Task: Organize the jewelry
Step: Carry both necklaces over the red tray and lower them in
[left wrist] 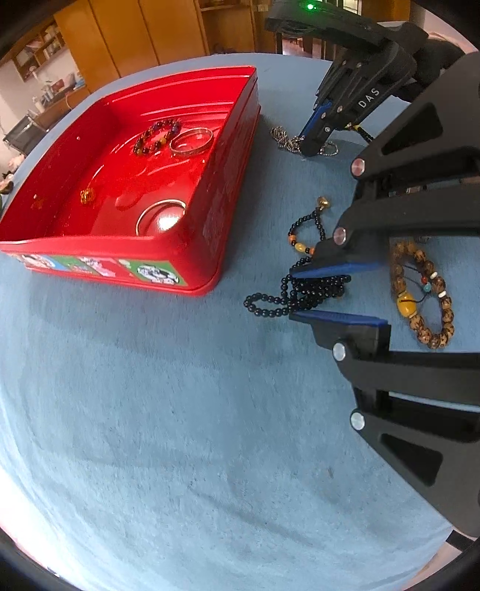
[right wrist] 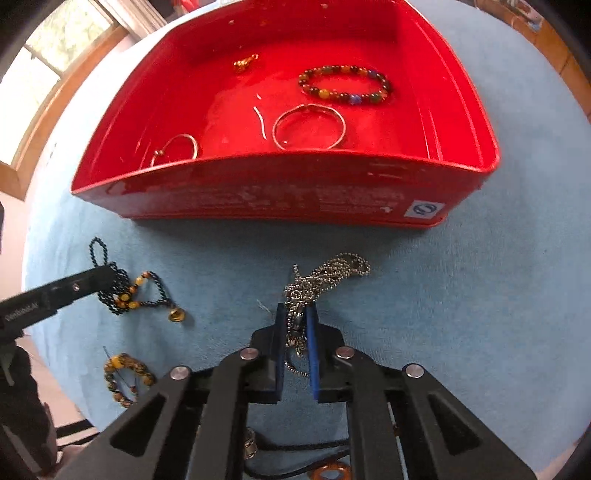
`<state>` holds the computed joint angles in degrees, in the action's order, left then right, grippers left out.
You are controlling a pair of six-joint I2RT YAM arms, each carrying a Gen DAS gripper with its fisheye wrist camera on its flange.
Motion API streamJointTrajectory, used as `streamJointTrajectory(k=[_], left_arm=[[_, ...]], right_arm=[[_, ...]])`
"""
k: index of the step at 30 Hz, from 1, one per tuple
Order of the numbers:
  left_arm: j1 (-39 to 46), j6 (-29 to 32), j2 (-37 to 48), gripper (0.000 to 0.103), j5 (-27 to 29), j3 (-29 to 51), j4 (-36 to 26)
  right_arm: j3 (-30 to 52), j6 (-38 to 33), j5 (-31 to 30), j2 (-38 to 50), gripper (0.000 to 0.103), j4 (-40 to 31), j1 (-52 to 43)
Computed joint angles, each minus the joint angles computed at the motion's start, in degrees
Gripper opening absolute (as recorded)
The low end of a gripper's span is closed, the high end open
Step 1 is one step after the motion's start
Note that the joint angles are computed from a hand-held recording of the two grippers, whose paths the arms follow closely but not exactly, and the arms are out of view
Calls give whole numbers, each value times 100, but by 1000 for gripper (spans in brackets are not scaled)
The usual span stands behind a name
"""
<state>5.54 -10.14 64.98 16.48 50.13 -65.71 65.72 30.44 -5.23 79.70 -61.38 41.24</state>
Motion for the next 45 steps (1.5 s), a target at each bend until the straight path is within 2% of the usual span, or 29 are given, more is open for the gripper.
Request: streamJointTrajectory(k=[4,12,20,24,29,38,45], left_arm=[[-20,51,-48,16,64,160,-102],[106,290,-406,16,273,525,-601],[-5,224,-701,16,311,984,-904],[-23,177,-818,16,301,1178,-1035],[53,226,-912,16,318,1514,-1201],[-214,61,-737,16,151,2246,-1256],[-697,-122,-268,16,-233,2971,-1263]], right_arm=[[-266,-9,-645,-460,10,4,-419],[-61,-104,-1083,-1343,10,-569,-855],[356,119,-820,-1686,10,-930,-627],[502,227,-670,-1665,10,-868,-452],[864,129,-609,-1698,10,-1069,-434],[1970,-268,-476,-1312,10,-1455,-468],[2951,-642,-396,-689,10,-1639,-662]])
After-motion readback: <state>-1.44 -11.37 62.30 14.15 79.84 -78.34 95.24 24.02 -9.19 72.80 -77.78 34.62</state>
